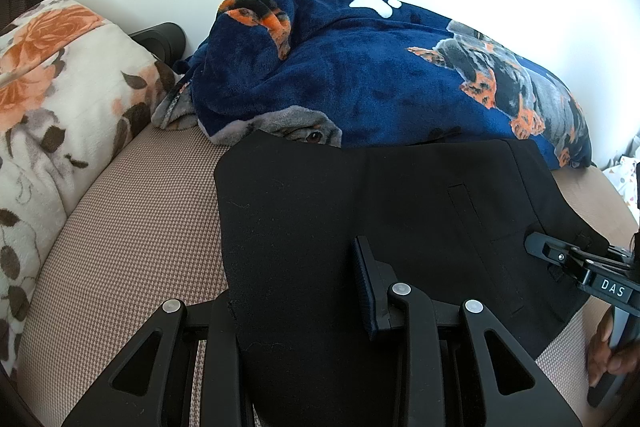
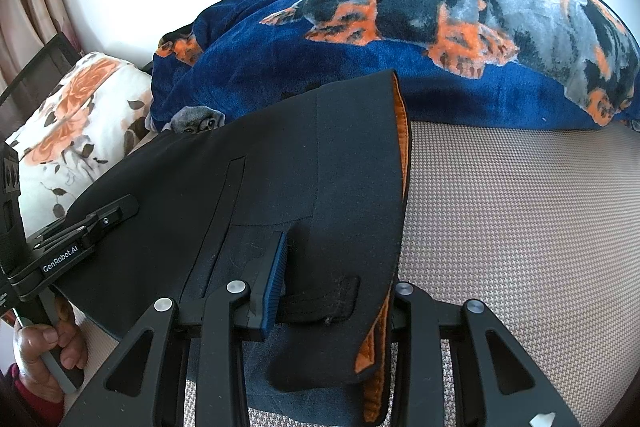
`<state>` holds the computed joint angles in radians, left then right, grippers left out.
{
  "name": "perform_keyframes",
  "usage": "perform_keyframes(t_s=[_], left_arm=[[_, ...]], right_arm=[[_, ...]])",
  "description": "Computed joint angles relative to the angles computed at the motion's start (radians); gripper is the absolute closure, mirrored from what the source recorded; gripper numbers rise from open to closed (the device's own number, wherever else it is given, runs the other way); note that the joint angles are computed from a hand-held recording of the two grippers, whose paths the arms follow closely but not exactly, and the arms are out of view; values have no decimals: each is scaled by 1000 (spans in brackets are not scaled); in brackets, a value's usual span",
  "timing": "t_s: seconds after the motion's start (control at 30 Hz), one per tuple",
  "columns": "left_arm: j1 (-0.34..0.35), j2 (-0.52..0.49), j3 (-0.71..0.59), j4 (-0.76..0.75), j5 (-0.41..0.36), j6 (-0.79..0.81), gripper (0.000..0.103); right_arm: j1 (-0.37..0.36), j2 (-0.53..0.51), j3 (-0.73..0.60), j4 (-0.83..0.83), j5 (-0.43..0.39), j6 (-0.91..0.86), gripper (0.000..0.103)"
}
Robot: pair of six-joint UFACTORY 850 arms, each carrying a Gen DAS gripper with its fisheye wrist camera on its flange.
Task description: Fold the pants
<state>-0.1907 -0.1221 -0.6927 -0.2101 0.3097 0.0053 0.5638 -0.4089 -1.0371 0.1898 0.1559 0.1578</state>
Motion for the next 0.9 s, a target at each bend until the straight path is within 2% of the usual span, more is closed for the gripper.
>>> perform_keyframes(t_s=[0.17, 0.9], left_arm=[[1, 0, 0, -4, -1, 4, 71], [0, -1, -2, -8, -3, 8, 70]], right_arm=[[1, -1, -2, 63, -4, -59, 72], [4, 0, -6, 138, -10, -131, 71]])
